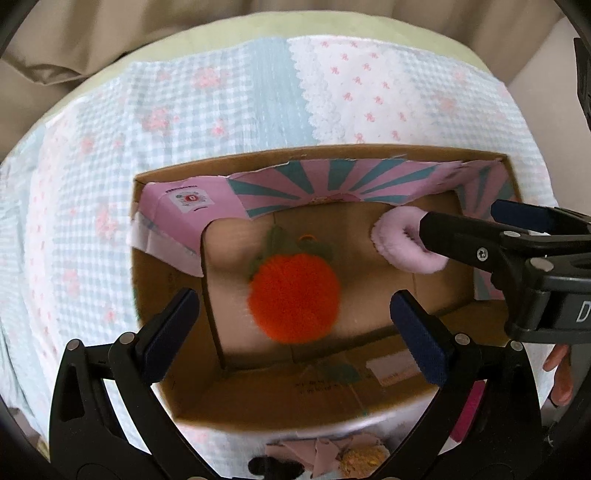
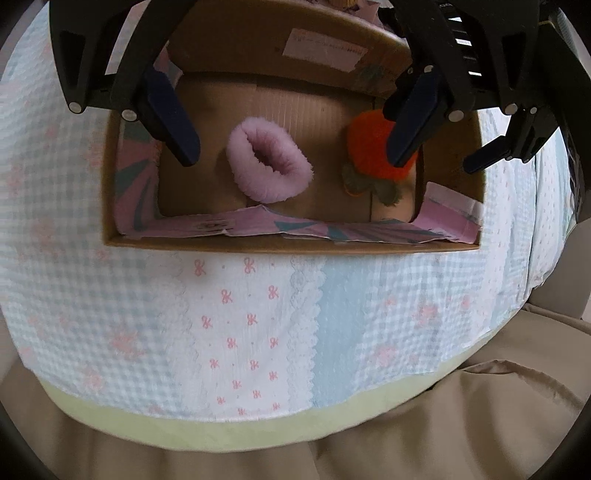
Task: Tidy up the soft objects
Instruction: 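Carry the pompom and pink cuff into the striped box and open both tools, then lift both tools out of the box back toward the pile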
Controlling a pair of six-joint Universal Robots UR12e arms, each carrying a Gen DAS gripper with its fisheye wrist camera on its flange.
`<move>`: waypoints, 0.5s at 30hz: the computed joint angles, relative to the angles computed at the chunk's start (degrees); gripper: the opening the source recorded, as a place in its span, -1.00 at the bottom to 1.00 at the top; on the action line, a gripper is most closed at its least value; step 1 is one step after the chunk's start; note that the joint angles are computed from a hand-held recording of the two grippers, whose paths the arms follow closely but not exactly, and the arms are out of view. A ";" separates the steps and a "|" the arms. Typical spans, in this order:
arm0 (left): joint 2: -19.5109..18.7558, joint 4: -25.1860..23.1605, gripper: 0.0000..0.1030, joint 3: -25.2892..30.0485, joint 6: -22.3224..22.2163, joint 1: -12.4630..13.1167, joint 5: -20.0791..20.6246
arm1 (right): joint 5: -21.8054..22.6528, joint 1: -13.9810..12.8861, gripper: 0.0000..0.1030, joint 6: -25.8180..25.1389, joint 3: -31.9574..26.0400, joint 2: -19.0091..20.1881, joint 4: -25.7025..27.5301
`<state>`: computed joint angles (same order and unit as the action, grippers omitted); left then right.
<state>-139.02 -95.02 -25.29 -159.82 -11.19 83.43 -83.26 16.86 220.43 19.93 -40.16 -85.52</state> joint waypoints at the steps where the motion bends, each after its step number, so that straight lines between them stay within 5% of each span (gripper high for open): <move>1: 0.72 0.40 0.99 -0.61 -0.16 0.11 -0.38 | -0.30 0.11 0.95 -0.14 -0.83 0.06 0.47; 10: 6.34 3.94 0.99 -4.52 -2.57 1.33 -3.40 | -5.87 1.73 0.95 -0.60 -5.94 -1.19 2.58; 15: 11.83 10.19 0.99 -10.28 -2.19 1.98 -3.81 | -8.69 2.93 0.95 -0.38 -4.84 -4.15 0.95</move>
<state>-127.19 -84.83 -35.57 -162.01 -9.21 79.61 -91.94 19.79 220.05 15.09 -44.30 -84.57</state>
